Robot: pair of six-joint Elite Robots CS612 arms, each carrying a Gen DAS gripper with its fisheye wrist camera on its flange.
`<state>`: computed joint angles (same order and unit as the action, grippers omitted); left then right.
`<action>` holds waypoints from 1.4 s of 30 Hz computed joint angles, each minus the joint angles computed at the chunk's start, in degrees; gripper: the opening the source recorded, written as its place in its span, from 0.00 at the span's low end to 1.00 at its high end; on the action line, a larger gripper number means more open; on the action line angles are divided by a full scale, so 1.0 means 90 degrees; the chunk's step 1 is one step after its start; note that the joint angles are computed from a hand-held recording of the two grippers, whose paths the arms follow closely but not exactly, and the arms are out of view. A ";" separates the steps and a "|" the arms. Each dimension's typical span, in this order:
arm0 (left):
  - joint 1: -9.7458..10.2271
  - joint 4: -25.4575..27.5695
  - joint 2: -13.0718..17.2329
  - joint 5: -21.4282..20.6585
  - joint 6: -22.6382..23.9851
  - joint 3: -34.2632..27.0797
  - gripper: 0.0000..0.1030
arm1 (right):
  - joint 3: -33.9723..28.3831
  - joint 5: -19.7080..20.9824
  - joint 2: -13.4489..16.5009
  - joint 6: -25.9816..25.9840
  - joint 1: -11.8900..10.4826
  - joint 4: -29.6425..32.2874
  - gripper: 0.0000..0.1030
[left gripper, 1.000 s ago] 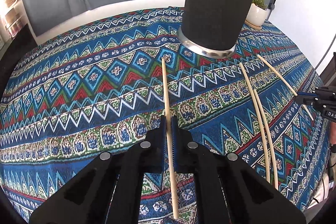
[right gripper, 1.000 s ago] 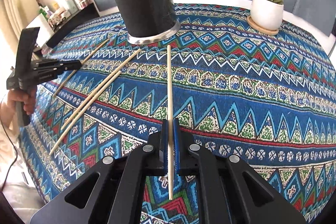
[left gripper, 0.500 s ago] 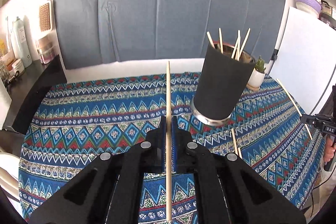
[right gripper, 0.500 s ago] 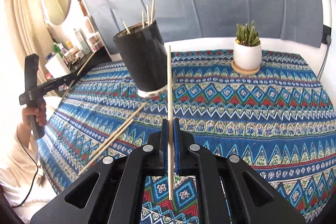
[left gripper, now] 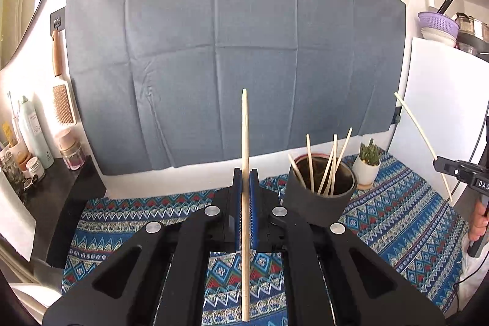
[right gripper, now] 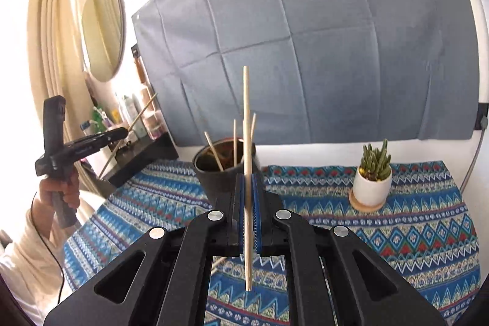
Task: Organize utensils
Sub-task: 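Lift both held sticks upright and carry them over the black holder, then lower both sticks into the holder and open both grippers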
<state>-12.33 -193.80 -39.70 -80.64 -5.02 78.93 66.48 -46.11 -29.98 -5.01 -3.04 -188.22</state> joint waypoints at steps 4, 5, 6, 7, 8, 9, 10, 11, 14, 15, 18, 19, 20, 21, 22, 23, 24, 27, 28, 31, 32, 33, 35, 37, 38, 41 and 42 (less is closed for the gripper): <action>-0.0017 -0.0180 0.0192 -0.0143 0.0041 -0.0460 0.05 | -0.0540 0.0155 0.0258 0.0405 0.0107 -0.0312 0.05; -0.0024 -0.0286 0.0262 -0.0141 0.0066 -0.0582 0.05 | -0.0669 0.0165 0.0318 0.0494 0.0136 -0.0332 0.05; -0.0023 -0.0372 0.0334 -0.0190 0.0075 -0.0705 0.05 | -0.0784 0.0170 0.0382 0.0625 0.0164 -0.0404 0.05; -0.0020 -0.0457 0.0408 -0.0244 0.0037 -0.0827 0.05 | -0.0927 0.0163 0.0452 0.0728 0.0193 -0.0419 0.05; -0.0009 -0.0504 0.0477 -0.0347 -0.0026 -0.0949 0.05 | -0.1049 0.0147 0.0519 0.0829 0.0216 -0.0453 0.05; 0.0011 -0.0529 0.0548 -0.0491 -0.0082 -0.1070 0.05 | -0.1184 0.0168 0.0591 0.0927 0.0236 -0.0473 0.05; 0.0023 -0.0567 0.0617 -0.0580 -0.0129 -0.1182 0.05 | -0.1288 0.0177 0.0643 0.0978 0.0255 -0.0456 0.05; 0.0031 -0.0628 0.0692 -0.0637 -0.0199 -0.1292 0.05 | -0.1397 0.0149 0.0692 0.1042 0.0276 -0.0446 0.05; 0.0073 -0.0721 0.0912 -0.0940 -0.0407 -0.1611 0.05 | -0.1668 0.0050 0.0831 0.1184 0.0339 -0.0556 0.05; 0.0087 -0.0770 0.0988 -0.1049 -0.0494 -0.1707 0.05 | -0.1787 0.0038 0.0895 0.1276 0.0357 -0.0594 0.05; 0.0144 -0.0882 0.1219 -0.1530 -0.0870 -0.2004 0.05 | -0.2210 0.0168 0.1137 0.1595 0.0389 -0.0793 0.05; 0.0150 -0.0967 0.1311 -0.1628 -0.0962 -0.2119 0.05 | -0.2410 0.0238 0.1254 0.1725 0.0402 -0.0876 0.05; 0.0154 -0.1068 0.1404 -0.1708 -0.1037 -0.2225 0.05 | -0.2620 0.0275 0.1382 0.1909 0.0413 -0.0965 0.05; 0.0145 -0.1150 0.1490 -0.1743 -0.1052 -0.2327 0.05 | -0.2810 0.0279 0.1492 0.2042 0.0429 -0.0978 0.05; 0.0132 -0.1243 0.1564 -0.1750 -0.1023 -0.2403 0.05 | -0.2966 0.0261 0.1582 0.2159 0.0444 -0.0998 0.05; 0.0122 -0.1349 0.1644 -0.1754 -0.1019 -0.2485 0.05 | -0.3181 0.0255 0.1714 0.2349 0.0454 -0.1074 0.05; 0.0108 -0.1437 0.1728 -0.1741 -0.1044 -0.2577 0.05 | -0.3398 0.0252 0.1848 0.2521 0.0462 -0.1159 0.05; 0.0091 -0.1612 0.1970 -0.1706 -0.1243 -0.2852 0.05 | -0.3869 -0.0048 0.2150 0.2745 0.0509 -0.1313 0.05; 0.0079 -0.1688 0.2034 -0.1668 -0.1298 -0.2911 0.05 | -0.4089 -0.0053 0.2286 0.2847 0.0513 -0.1321 0.05; 0.0072 -0.1813 0.2274 -0.1722 -0.1411 -0.3216 0.05 | -0.4395 -0.0306 0.2506 0.2990 0.0542 -0.1343 0.05; 0.0066 -0.1813 0.2339 -0.1717 -0.1461 -0.3302 0.05 | -0.4594 -0.0296 0.2630 0.3111 0.0544 -0.1329 0.05; 0.0064 -0.1836 0.2406 -0.1703 -0.1529 -0.3386 0.05 | -0.4781 -0.0309 0.2747 0.3240 0.0549 -0.1314 0.05; 0.0062 -0.1858 0.2549 -0.1731 -0.1692 -0.3580 0.05 | -0.5271 -0.0301 0.3035 0.3463 0.0564 -0.1252 0.05; 0.0068 -0.1842 0.2657 -0.1759 -0.1800 -0.3725 0.05 | -0.5516 -0.0402 0.3200 0.3511 0.0596 -0.1220 0.05; 0.0062 -0.1851 0.2688 -0.1767 -0.1787 -0.3750 0.05 | -0.5607 -0.0434 0.3263 0.3481 0.0612 -0.1183 0.05; 0.0049 -0.1896 0.2742 -0.1772 -0.1693 -0.3759 0.05 | -0.5654 -0.0593 0.3342 0.3310 0.0660 -0.1243 0.05; 0.0050 -0.1900 0.2749 -0.1786 -0.1685 -0.3746 0.05 | -0.5610 -0.0636 0.3333 0.3198 0.0678 -0.1212 0.05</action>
<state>-11.88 -210.90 -14.96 -96.72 -20.19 45.22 16.00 -51.83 0.02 23.78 3.06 -199.14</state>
